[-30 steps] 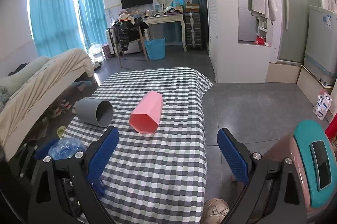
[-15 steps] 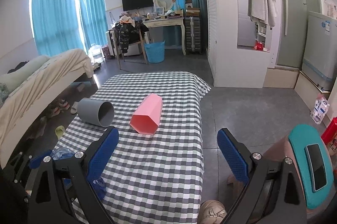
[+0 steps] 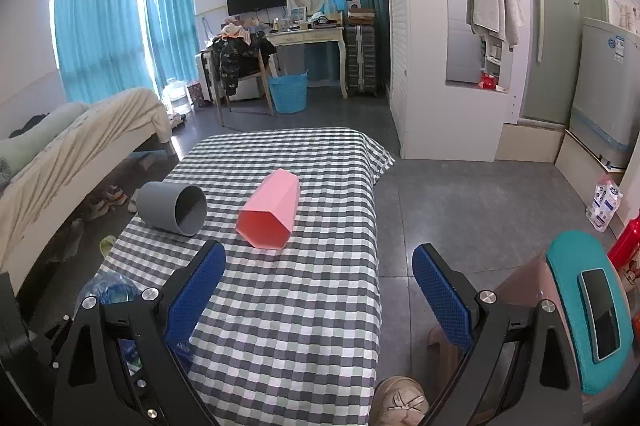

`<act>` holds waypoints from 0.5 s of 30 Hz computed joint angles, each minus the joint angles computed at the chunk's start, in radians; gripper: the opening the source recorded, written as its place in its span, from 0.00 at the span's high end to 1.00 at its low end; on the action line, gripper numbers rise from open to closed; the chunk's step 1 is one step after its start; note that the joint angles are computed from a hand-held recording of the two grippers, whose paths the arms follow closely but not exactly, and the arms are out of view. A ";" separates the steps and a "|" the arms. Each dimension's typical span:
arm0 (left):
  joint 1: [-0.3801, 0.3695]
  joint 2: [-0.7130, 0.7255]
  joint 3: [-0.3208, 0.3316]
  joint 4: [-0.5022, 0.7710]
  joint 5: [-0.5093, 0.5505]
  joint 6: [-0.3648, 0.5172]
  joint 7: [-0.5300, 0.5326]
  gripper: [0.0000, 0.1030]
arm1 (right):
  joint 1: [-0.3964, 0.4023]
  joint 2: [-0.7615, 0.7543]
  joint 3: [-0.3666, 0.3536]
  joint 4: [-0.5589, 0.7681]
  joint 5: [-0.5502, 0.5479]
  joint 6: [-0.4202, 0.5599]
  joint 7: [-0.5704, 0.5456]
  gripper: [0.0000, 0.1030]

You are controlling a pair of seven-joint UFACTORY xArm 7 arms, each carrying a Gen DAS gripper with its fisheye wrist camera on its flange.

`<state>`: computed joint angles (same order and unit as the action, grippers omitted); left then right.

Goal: Flip cup upside down
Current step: 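Lower the bottle with the left gripper onto the table, base down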

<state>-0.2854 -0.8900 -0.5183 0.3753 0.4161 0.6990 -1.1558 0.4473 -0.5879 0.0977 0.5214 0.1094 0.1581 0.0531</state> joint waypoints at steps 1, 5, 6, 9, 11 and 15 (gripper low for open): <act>0.017 0.009 0.005 0.004 0.015 -0.017 0.004 0.36 | -0.001 0.002 0.000 0.000 0.000 -0.003 0.001 0.08; 0.132 0.058 -0.002 0.034 0.103 -0.119 0.001 0.36 | -0.002 0.014 -0.005 -0.003 0.005 -0.026 0.011 0.08; 0.160 0.073 -0.007 0.041 0.121 -0.145 -0.005 0.36 | -0.004 0.020 -0.004 -0.002 0.005 -0.028 0.015 0.08; 0.247 0.150 -0.001 0.074 0.166 -0.235 -0.009 0.36 | -0.012 0.041 0.002 0.006 -0.001 -0.027 0.022 0.08; 0.300 0.200 -0.009 0.095 0.192 -0.269 -0.016 0.36 | -0.023 0.057 0.011 0.012 -0.010 -0.024 0.027 0.08; 0.308 0.268 0.020 0.105 0.186 -0.295 -0.015 0.36 | -0.025 0.091 0.010 0.027 -0.013 -0.021 0.029 0.08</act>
